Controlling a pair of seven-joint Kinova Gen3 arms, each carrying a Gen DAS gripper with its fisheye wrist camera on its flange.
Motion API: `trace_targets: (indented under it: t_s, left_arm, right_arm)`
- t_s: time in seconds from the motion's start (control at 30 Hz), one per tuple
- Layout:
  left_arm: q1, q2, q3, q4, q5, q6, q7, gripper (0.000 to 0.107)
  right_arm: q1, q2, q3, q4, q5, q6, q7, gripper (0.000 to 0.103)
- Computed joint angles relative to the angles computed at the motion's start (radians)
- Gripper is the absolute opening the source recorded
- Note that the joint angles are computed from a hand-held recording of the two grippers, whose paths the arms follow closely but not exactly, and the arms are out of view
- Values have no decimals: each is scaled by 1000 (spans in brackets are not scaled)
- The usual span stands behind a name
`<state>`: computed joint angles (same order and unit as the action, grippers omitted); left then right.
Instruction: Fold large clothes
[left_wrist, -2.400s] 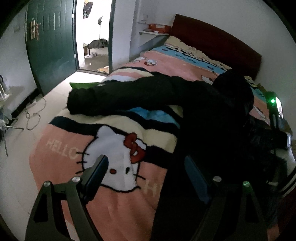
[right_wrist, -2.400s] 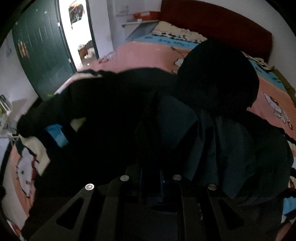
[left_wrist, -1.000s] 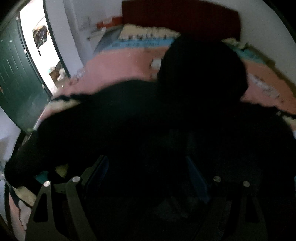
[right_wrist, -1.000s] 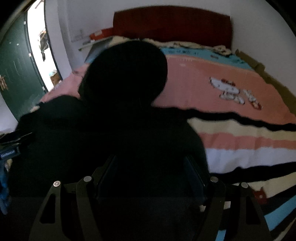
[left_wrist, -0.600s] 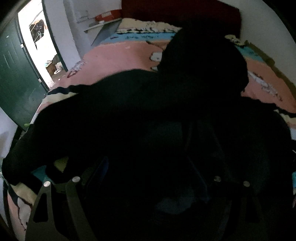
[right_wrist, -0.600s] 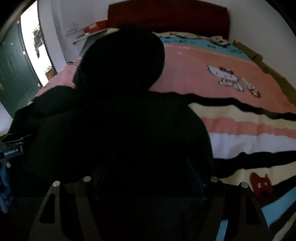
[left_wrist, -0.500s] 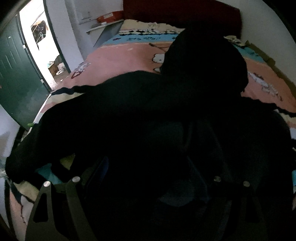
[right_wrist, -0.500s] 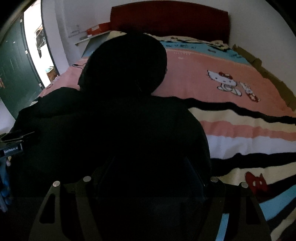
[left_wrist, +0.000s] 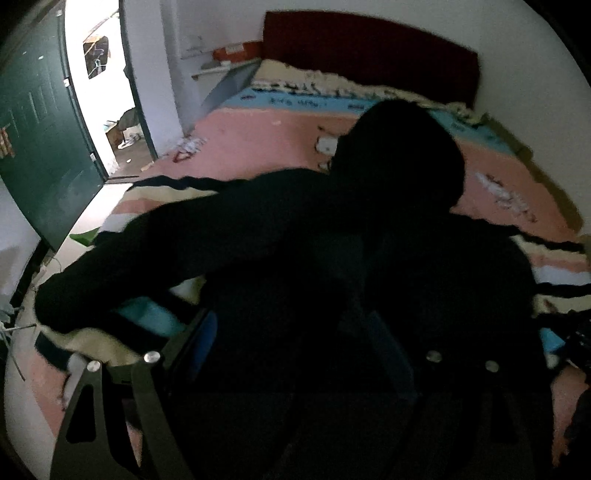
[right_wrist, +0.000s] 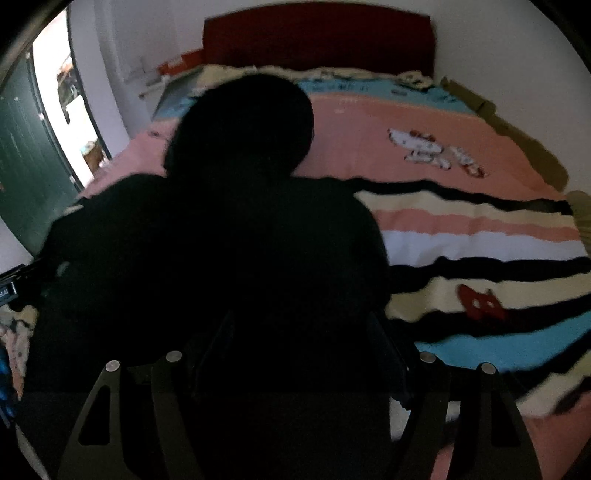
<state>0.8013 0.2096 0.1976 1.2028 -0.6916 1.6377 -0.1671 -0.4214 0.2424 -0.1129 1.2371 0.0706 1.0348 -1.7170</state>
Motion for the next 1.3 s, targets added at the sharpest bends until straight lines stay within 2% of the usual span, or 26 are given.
trace_targets:
  t_s: [0.1,0.23,0.47,0.57,0.63,0.8,0.97,1.1,1.3]
  left_arm:
    - [43,-65,32,19,-7,47,58,84]
    - [77,-166,106,91,-38,115,197,84]
    - [16,-435,220,335,49,96,429,84]
    - [16,-552,211,448,87,76,519,84]
    - [-33,-634,221,517,120,56,544,84]
    - [-84,-840,151,694,159,-15,576,84]
    - [-103,-1009,-12,856,148,-130,546,83]
    - [-123,-1090,-163,964,110,-268,530,83]
    - [-162,-1107,-402,1080,42,-459,489,82]
  right_arm:
    - [1,-100,-18,52,3,9,-7,73]
    - [3,-193,-32,98,-15,10,-4,74]
    - [24,-323,-63,189,-68,-5,-17,74]
    - [31,-345,-77,212,-66,0,-35,74]
    - [35,-356,-83,226,-65,4,-47,74]
    - [34,-349,-107,237,-24,15,-100,74]
    - [15,-309,-123,221,37,43,-167,74]
    - [-16,-261,-127,191,93,63,-235,74]
    - [-93,-185,-122,126,193,122,-293,74]
